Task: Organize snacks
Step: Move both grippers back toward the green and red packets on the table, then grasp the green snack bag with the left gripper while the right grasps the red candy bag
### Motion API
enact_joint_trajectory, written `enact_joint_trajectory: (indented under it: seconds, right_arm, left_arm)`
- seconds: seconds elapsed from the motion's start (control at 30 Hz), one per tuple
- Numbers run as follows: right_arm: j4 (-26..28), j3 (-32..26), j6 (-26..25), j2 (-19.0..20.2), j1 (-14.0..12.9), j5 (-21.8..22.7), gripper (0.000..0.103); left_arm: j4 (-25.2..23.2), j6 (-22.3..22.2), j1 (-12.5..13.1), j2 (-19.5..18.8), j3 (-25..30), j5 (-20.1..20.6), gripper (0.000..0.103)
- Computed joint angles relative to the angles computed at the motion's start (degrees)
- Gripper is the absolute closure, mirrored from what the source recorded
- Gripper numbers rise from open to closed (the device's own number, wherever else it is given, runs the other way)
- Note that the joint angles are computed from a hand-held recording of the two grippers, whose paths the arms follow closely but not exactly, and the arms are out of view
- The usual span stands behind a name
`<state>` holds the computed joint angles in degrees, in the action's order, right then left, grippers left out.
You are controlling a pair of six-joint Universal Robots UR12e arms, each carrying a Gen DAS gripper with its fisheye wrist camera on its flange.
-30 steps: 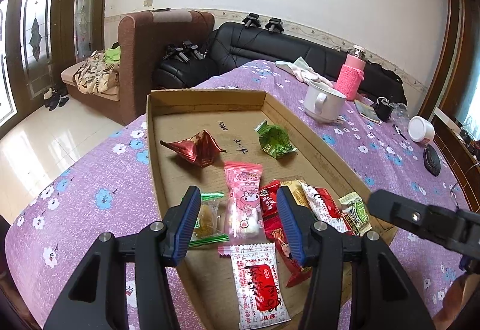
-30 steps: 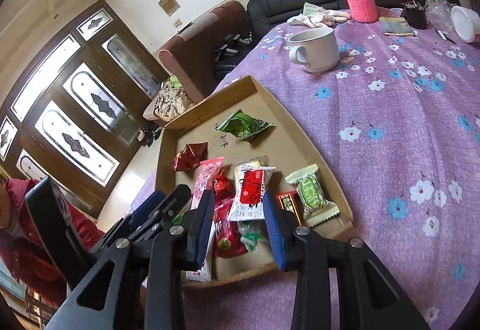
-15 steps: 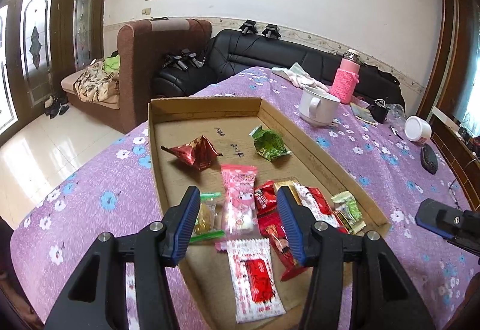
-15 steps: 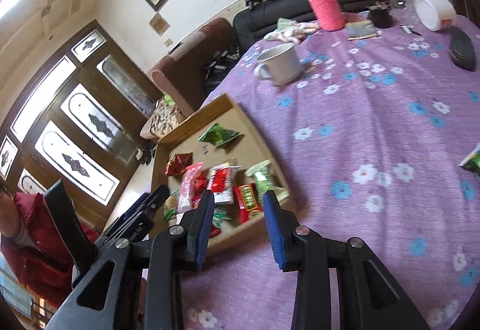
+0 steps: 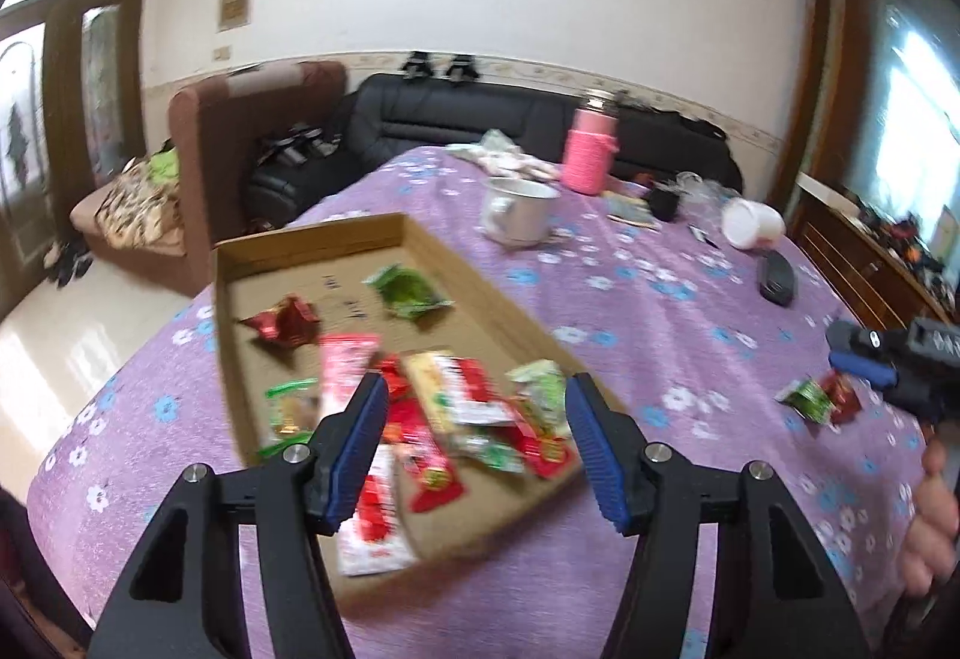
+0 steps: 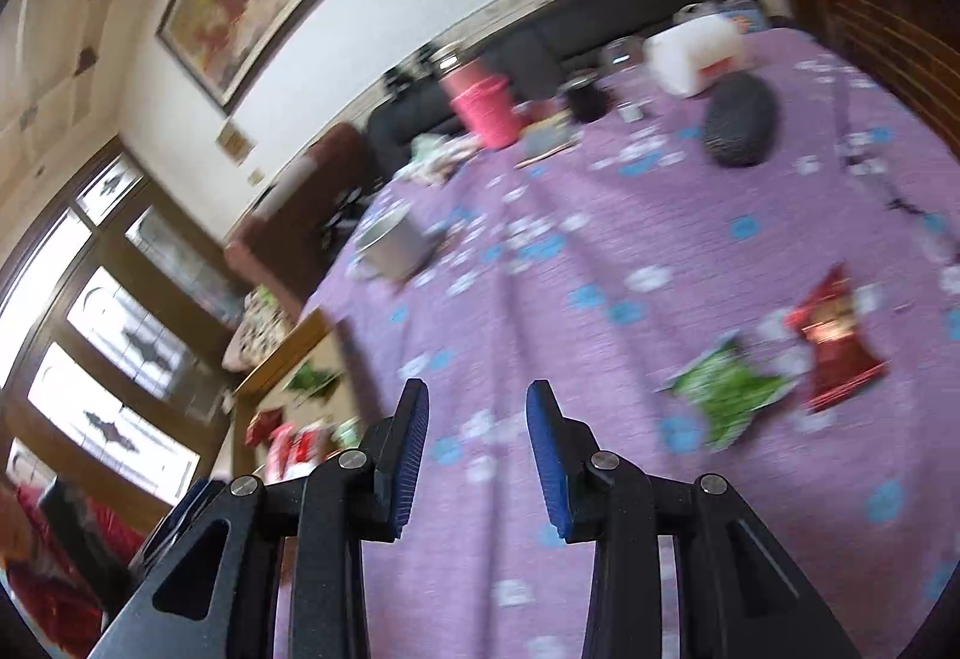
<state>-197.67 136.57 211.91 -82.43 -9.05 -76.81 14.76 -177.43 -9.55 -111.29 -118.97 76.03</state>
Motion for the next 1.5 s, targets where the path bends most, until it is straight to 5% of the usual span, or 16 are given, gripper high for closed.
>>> enact_joint_trajectory:
  seconds: [0.23,0.4,0.5,0.57,0.67,0.87,1.07,1.23,1.5]
  right_arm:
    - [1.43,3.12,1.58,-2.23,-6.91,-4.35,0.067]
    - [-1.03,5.38,5.77,-1.18,-11.81,0.98,0.067]
    - [-1.38,5.78,5.08,-1.93,-11.76,-0.96,0.067]
    - [-0.83,5.77,4.82,-2.43,-10.91,-4.72,0.061]
    - [-0.07,5.68,4.49,-2.43,-11.16,-4.74,0.058]
    - [-0.56,5.87,5.03,-2.22,-11.92,-3.44,0.058]
    - [-0.91,6.23,5.75,-2.32,-12.26,-3.57,0.057]
    - [0.81,5.68,4.94,-2.25,-11.86,-4.81,0.057]
    - [8.89,3.13,0.84,-1.77,-8.57,-11.97,0.057]
  left_arm:
    - [-8.07,6.21,-3.91,0.49,1.88,-4.55,0.042]
    - [-19.00,12.00,-7.89,-0.34,6.16,-9.60,0.038]
    - [-25.70,14.81,-10.76,-2.39,10.25,-10.44,0.034]
    - [-29.60,12.92,-12.00,-3.88,12.81,-10.73,0.034]
    - [-37.68,10.45,-13.27,-6.11,17.07,-12.55,0.034]
    - [-37.32,5.29,-16.44,-9.05,20.52,-8.27,0.025]
    - [-34.60,5.94,-19.60,-11.68,22.24,-0.20,0.026]
    - [-31.54,8.11,-19.48,-12.19,21.54,0.91,0.067]
    - [-32.84,8.92,-16.98,-11.44,20.77,-2.70,0.072]
